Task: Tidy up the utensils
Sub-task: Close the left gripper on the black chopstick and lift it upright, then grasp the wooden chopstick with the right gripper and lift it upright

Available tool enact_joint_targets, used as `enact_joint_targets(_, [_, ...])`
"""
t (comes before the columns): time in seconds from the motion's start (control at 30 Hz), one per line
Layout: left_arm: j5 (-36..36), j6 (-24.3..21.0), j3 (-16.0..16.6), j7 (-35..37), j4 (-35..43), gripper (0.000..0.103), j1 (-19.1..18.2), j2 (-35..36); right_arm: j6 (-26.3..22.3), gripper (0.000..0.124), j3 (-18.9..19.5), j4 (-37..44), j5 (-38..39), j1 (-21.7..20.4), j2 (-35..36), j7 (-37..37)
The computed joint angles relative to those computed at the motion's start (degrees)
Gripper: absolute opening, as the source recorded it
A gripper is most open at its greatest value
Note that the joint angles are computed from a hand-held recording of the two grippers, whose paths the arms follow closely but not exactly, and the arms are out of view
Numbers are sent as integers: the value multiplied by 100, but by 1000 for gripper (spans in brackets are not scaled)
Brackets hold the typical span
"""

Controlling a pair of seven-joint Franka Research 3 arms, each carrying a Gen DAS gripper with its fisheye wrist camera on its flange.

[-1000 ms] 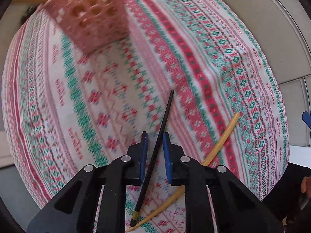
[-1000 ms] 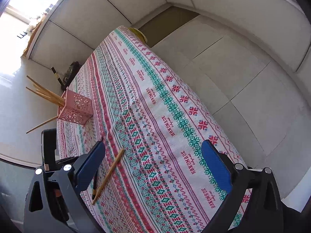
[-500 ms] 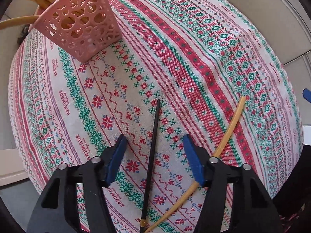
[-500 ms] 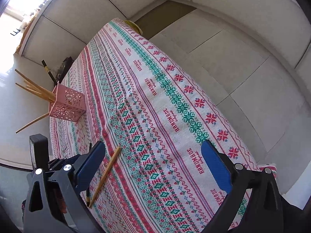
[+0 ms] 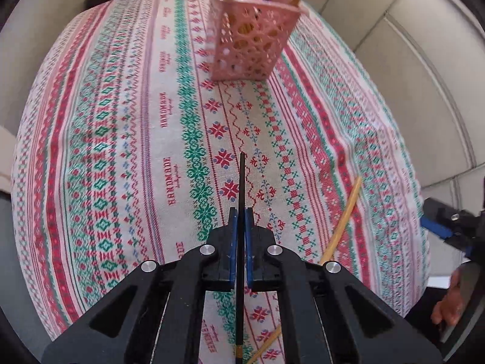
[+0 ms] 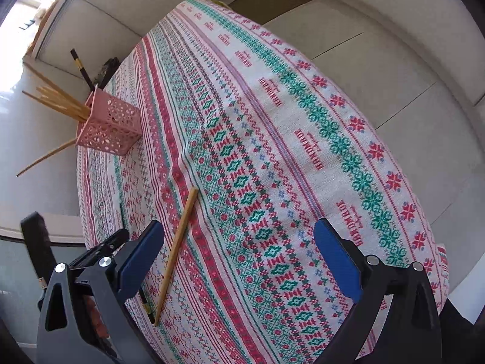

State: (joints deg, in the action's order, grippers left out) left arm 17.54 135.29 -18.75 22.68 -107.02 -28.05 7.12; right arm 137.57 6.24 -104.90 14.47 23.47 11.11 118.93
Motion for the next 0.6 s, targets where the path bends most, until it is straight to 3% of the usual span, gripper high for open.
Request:
enact_joint_targets(0.07, [457,480,4,-796,-583,4,-74,-560,-255,96,-30,277,-430,144,192,267])
enact_joint_targets(0.13, [963,581,-101,-1390,-882,4,-89,-988,-575,95,-21,625,-578,231,438,399])
enact_joint_targets(0.3, [2190,113,-424,-2048,-829,4,38,-1536,-1442,80,-49,1708,-606,396,1209,898])
enact_joint_targets(0.33, [2518,-60,-619,-2311,-688,4,96,-1453,-1628,79,-77,1945,-646,447,1369,1029])
enact_joint_targets(0.43, [3098,-239,-681,-2753,-751,4,99,-1685,-2000,68,-214,2658,-1084,709,1795,1427])
enact_joint_targets(0.57, [3682,-531,-808,-3101,-714,4,173,-1905,-2628,64,-368,3711,-1468,1010,2424,1859])
enact_joint_targets(0.6, [3775,-501,-802,-3185,-740,4,204,-1941,-2745,56,-406,3915,-1566,1080,2542,1925])
